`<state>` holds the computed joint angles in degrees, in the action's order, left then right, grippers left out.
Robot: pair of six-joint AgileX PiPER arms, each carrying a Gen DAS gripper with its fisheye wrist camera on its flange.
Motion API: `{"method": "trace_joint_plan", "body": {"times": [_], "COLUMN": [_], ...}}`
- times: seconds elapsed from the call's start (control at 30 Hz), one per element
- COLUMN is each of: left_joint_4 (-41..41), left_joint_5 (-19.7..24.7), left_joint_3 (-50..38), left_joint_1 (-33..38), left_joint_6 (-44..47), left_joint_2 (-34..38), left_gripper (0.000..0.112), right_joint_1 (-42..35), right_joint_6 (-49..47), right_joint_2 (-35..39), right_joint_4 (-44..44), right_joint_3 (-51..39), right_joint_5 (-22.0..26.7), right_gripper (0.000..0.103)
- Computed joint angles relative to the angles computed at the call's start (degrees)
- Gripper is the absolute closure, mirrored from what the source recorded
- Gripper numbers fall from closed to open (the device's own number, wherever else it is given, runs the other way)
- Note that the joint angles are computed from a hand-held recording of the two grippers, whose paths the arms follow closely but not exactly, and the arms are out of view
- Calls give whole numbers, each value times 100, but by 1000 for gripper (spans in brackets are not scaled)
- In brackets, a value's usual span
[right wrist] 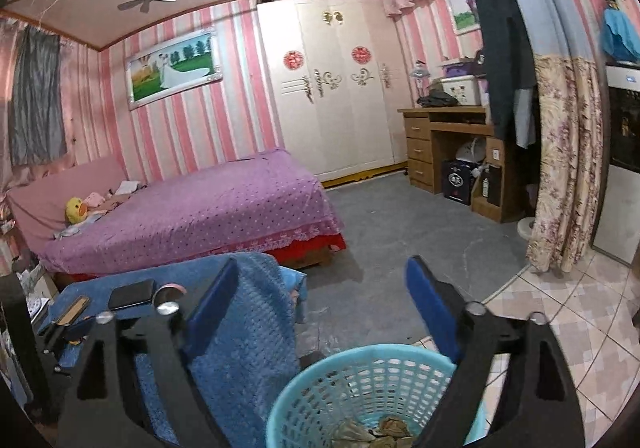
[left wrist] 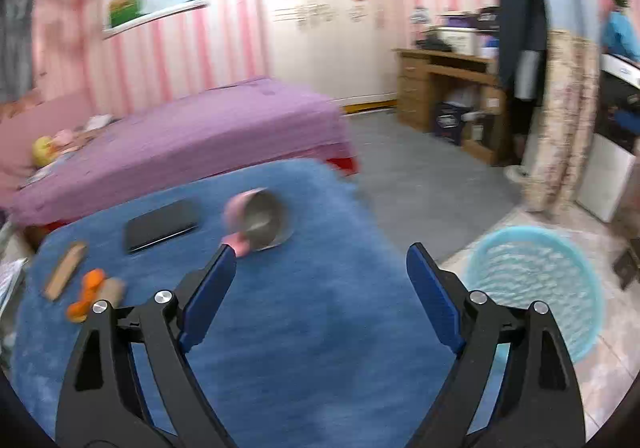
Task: Collect trash
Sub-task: 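Move both open grippers back over the oranges on the table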
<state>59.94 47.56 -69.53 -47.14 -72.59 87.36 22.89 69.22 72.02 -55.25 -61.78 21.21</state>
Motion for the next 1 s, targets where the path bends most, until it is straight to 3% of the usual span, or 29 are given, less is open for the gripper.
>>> {"method": "trace_joint_plan", "body": {"times": [0.2,0.37,0.5,0.6,0.67,0.73,0.9,1.0], "left_joint_4": [-297,-1257,-1882,-2138,-2423,-2503,-3579,-4607], "left_joint_5": [-610,-1533,-2261,-2602,-2772,-2844,-3127,-3208], "left_joint_3": [1384,2059,2432,2558,2549,2523,2285,2154], "left_joint_1": [1514,3278,4548,5087,5376,5594,6275,6581], "left_joint_6": [-16,1015,1860,2237,2618,2821,4214,5288], "left_joint_2": [-1209,-1968,-2118,-1907,-1750,-1663,-1194,-934], "left_gripper": [25,23,22,21,21,21,21,22], "right_joint_1": [979,1663,2293,2486,2594,2711,2827,2923], "right_joint_6": [1127,1546,1659,1883,1668,865,-1658,-2402], "right_joint_2": [617,1217,1885,2367,2778,3345,4744,5381], "right_joint_4": [-1163,-1452,-1612,-1491,-1190,-608,1382,1941], "right_joint_3": [-422,-828,-1324,-1675,-2050,-2672,-4553,-5532], "right_joint_5": [426,521,801,479,293,356,947,1348], "right_gripper": [12,10,9,8,7,7,7,7]}}
